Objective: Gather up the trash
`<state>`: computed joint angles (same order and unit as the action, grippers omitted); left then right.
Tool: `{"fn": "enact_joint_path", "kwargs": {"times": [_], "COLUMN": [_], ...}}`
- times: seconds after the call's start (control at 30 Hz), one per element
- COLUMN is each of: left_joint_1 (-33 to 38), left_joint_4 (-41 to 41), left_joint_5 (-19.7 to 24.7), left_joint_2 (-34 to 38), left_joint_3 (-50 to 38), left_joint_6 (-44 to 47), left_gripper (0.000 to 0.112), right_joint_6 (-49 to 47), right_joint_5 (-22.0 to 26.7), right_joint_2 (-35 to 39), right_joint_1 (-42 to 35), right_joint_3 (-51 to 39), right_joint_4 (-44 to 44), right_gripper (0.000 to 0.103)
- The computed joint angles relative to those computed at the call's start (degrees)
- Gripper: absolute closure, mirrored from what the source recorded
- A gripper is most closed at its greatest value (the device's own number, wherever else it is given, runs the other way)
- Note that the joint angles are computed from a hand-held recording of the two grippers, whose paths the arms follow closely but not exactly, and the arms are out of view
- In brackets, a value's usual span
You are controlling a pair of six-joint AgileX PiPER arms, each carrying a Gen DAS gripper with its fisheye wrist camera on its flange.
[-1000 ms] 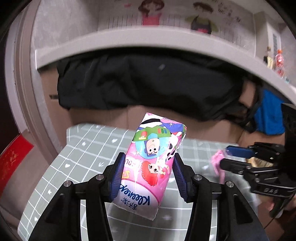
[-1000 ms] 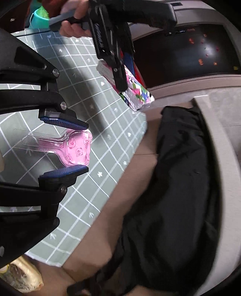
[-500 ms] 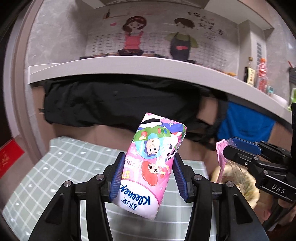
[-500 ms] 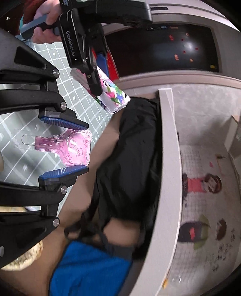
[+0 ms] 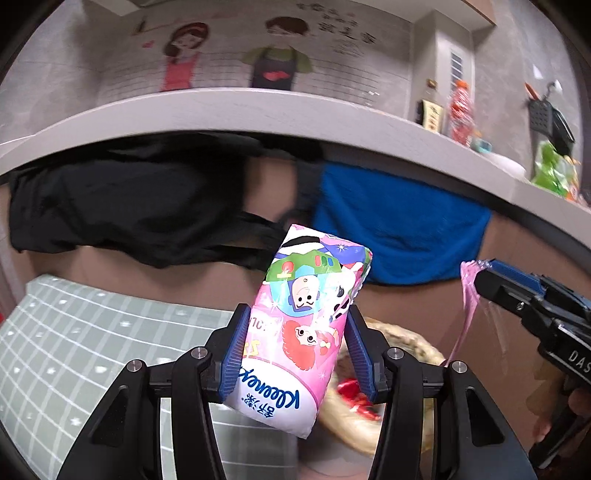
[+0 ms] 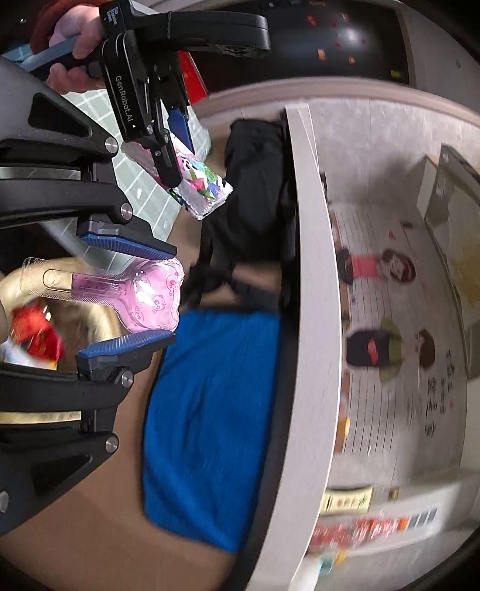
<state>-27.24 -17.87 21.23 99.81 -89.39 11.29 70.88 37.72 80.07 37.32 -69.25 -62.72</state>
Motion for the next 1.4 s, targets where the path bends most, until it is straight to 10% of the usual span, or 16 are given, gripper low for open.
{"fn": "enact_joint_path", "kwargs": {"times": [0.67,0.83,1.03,1.4], "left_joint_1": [-8.08,-5.72,-4.22,-4.74], "left_joint_4": [7.11,-4.68,-9.42,3.00], "left_joint_5": [4.05,14.68,15.69,2.38], "left_joint_2": [16.19,23.02,24.69,2.45], "left_joint_3": [-13.70,-24.75,-27.73,3.71], "left_joint_6": [-10.90,-1.07,1.75,-6.30], "left_gripper": [0.060,0.049,0.047,0.047], "right_joint_6": [5.11,3.67,8.16,18.46], "right_joint_5": [-11.70,-16.23,-17.79,-5.88], "right_joint_2": [-5.78,-3.00,-2.27,-9.57], "right_joint_1": [-16.01,-19.83,-20.77,-7.86], "right_joint_3": [15.18,15.64,17.69,21.18], "right_joint_4": [0.77,4.00,2.75,-1.91], "right_gripper": [0.066,0.065,0.062,0.060]}}
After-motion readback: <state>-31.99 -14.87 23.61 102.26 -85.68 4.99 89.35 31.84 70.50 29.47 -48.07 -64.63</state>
